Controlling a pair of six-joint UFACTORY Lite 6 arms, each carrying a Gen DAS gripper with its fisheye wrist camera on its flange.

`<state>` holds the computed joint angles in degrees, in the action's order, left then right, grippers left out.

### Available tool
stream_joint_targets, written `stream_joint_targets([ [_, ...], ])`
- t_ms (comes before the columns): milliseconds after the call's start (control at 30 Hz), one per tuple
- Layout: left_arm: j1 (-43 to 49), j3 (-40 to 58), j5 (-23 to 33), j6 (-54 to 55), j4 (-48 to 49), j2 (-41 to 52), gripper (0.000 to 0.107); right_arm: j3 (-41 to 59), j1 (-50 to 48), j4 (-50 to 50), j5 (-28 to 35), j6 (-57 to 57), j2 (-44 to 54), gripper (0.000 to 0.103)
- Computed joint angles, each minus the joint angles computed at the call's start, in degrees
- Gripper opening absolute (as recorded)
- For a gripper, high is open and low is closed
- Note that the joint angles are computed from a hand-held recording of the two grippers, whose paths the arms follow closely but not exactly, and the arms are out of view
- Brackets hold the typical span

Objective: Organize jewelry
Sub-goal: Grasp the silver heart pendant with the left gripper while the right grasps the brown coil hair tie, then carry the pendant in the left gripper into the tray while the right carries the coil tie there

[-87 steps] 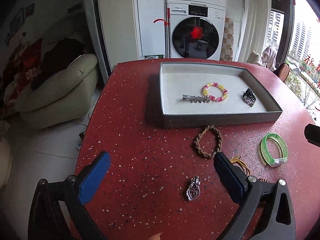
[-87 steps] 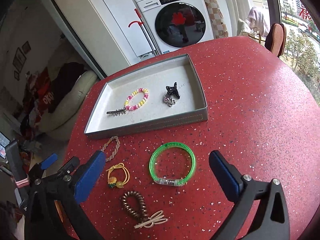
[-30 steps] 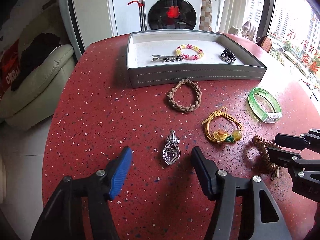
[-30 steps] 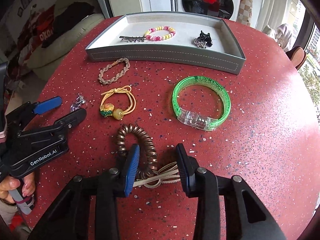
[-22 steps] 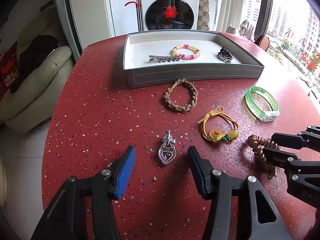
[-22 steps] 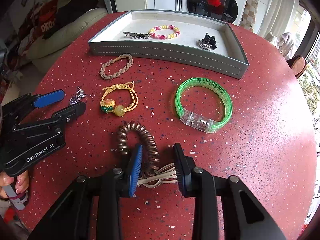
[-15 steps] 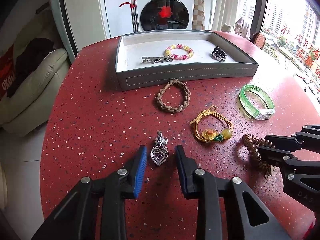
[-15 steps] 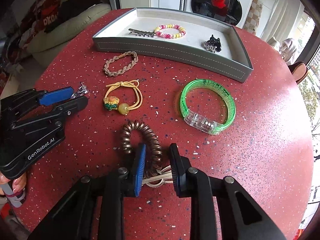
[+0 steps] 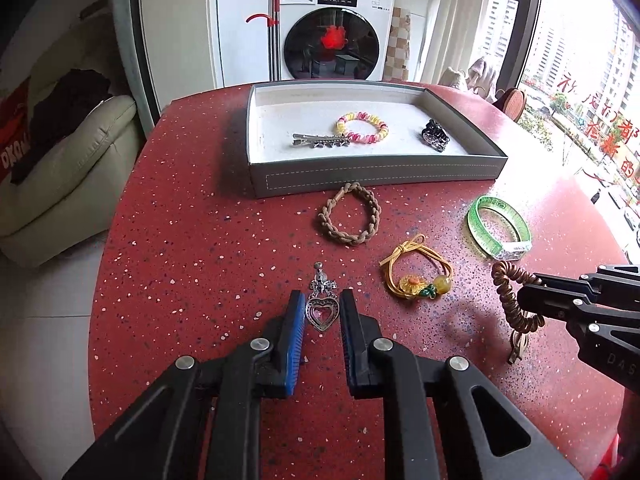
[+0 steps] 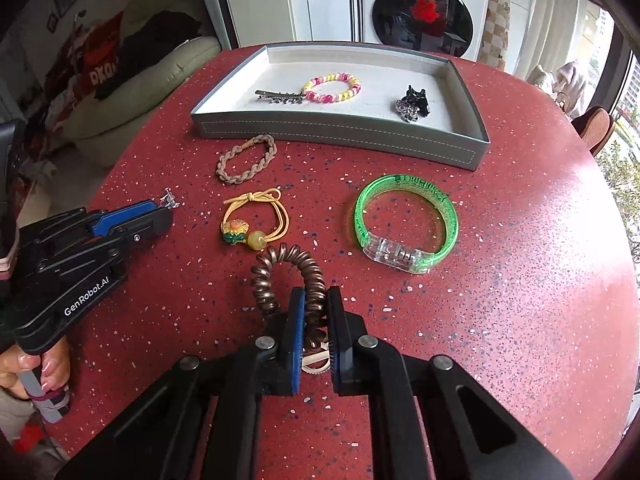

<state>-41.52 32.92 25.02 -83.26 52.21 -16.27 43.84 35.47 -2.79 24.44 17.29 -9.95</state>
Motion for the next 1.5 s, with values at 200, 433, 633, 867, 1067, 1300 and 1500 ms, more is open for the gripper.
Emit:
stream_joint_targets([
  [200,1.1,2.6,1.3,5.0,-2.6,-1.7,0.036,0.7,-5.6,9.4,0.9,-9.4,-2.6,0.011],
  [433,3.5,9.1,1.6,9.4,-2.3,1.7,0.036,6.7,-10.6,13.3,2.8,-15.4,-0.3,0.011],
  [633,7.6,17.2,0.2,15.0,-4.0,8.1,0.036,14.6,-13.4,13.8,3.9,-18.1,5.4,0.012],
  [867,12.6,31.4,-1.2,24.1,-9.7,20.3,0.036,28.9,-16.7,18.3,6.1,-22.9,17.3,0.011],
  [1067,16.5,46.3,-0.5,34.0,-18.6,33.4,0.036,43.7,-17.5,16.7,8.9,-21.3,30.3,0.011],
  [1300,18.9,62.2,2.6,39.6,-23.6,48.4,0.036,60.4,-17.7,14.1,11.6,-18.3,44.8,0.011],
  [1500,20.2,73.3,5.7,43.6,-27.0,58.4,0.036,74.4,-16.9,10.6,14.1,-16.1,56.1,0.011],
])
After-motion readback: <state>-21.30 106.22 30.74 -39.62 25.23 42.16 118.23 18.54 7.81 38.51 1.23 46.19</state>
